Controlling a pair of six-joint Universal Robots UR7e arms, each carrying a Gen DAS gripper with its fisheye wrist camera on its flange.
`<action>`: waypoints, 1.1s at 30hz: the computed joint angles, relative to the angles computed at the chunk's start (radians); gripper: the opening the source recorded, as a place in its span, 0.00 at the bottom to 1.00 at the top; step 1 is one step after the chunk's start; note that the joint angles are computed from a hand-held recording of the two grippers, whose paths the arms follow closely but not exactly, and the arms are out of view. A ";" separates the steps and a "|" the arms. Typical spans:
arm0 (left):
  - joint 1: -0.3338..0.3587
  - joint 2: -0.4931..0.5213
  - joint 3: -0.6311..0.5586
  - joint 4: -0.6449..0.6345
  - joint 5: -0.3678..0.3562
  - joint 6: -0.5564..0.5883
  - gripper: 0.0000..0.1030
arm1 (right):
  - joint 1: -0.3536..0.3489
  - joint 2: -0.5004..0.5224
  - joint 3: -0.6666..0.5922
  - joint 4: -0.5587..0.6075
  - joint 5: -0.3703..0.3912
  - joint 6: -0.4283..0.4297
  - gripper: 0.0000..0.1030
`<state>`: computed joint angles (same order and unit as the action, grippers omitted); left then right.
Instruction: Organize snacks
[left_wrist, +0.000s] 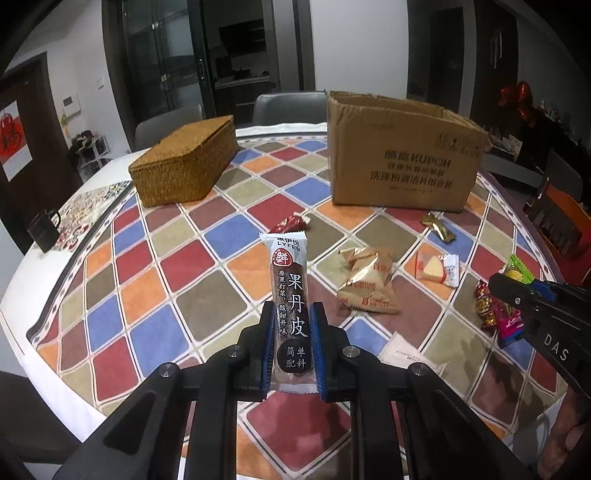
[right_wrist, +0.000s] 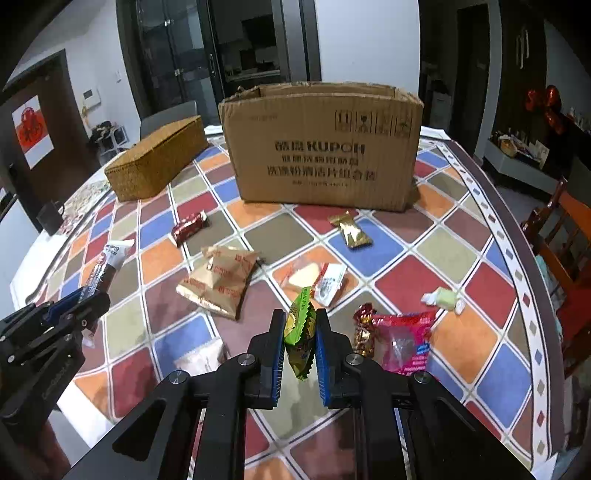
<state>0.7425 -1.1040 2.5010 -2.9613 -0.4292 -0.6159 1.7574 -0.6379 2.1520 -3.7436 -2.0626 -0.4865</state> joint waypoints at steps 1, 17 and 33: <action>-0.002 -0.002 -0.003 -0.001 -0.003 0.006 0.19 | 0.001 -0.003 0.000 0.001 0.001 0.002 0.16; -0.020 0.006 -0.082 -0.066 -0.002 0.141 0.19 | 0.021 -0.047 -0.042 -0.001 0.021 -0.013 0.16; 0.014 0.105 -0.241 -0.265 -0.030 0.418 0.19 | 0.037 -0.080 -0.122 0.014 0.023 -0.041 0.16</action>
<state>0.7563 -0.9995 2.2604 -3.2261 -0.4589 -0.1976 1.7948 -0.7178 2.0305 -3.7300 -2.0401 -0.5277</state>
